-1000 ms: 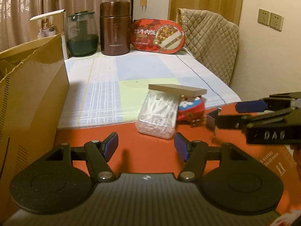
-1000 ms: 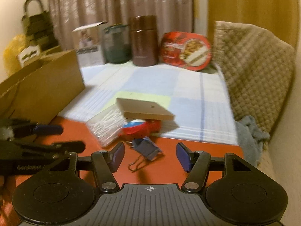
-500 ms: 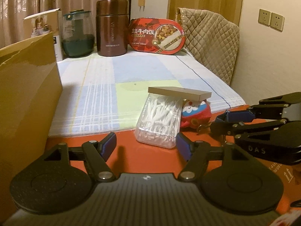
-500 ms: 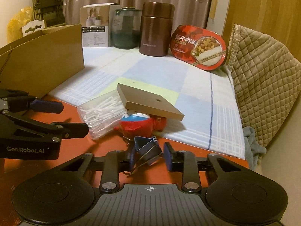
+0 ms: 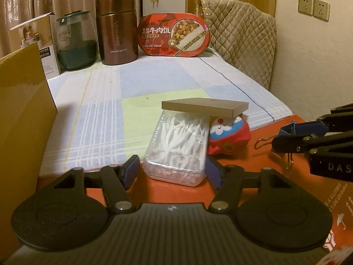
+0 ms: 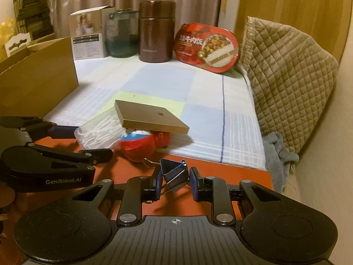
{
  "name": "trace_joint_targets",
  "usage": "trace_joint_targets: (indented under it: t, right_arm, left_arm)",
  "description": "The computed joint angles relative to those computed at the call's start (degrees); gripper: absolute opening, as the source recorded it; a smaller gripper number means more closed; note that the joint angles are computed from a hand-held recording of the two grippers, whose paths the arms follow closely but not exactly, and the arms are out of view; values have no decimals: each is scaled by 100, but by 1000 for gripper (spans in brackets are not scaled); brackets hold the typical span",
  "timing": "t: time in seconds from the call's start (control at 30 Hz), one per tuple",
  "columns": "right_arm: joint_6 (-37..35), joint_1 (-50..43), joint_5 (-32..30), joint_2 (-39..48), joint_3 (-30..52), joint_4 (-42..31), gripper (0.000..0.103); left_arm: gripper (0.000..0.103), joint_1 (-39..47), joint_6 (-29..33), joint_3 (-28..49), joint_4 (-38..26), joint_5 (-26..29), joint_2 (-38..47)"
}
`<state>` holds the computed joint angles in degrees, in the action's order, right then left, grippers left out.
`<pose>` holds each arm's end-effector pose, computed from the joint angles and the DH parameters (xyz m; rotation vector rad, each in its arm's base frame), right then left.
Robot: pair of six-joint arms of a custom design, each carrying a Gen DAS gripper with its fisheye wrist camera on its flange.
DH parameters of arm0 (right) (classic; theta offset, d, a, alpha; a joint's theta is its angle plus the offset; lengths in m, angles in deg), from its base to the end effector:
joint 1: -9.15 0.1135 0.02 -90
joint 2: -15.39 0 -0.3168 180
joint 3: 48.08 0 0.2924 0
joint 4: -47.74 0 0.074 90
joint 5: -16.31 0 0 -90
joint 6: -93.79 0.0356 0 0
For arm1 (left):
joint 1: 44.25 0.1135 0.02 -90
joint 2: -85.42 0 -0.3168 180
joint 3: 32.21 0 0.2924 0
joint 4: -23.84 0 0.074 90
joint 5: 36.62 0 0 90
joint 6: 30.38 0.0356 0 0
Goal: Organize rigid objects
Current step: 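Grasp the clear floss pick box with left gripper while right grasps the black binder clip, then carry the floss pick box with left gripper while right carries the clip toward the box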
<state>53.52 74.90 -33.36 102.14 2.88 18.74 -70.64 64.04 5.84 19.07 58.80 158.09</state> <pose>0.1370 0.2479 0.1673 -0.1349 2.3281 -0.0161 0.2232 -0.1145 0.1803 0.6528 2.1777 -0.3104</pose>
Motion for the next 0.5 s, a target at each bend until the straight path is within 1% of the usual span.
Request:
trace_joint_targets:
  t: [0.07, 0.13, 0.2, 0.27, 0.33, 0.4, 0.43, 0.5]
  right_arm:
    - [124, 16, -38, -10, 29, -92, 22]
    - [267, 44, -100, -15, 89, -208, 22]
    - [562, 117, -158, 15, 232, -497, 22]
    - [866, 255, -187, 6, 325, -718, 22]
    - [1053, 423, -146, 4, 436, -925, 22]
    - [1272, 649, -79, 28, 560, -1150, 22]
    - [1442, 793, -50, 49, 633, -1285, 22]
    - [1813, 1108, 1, 111, 799, -1568, 22]
  left_arm:
    - [55, -21, 1, -76, -128, -62, -193]
    - [55, -50, -123, -191, -441, -172, -542]
    - [55, -117, -245, -345, -842, -327, -1038]
    - [55, -149, -414, -533, -1398, -429, -1727]
    - [55, -144, -585, -727, -2100, -520, -2584]
    - [55, -64, -655, -846, -2947, -533, -3519]
    - [55, 29, -648, -873, -3427, -505, -4009]
    - [55, 287, -439, -876, -4300, -352, -4879]
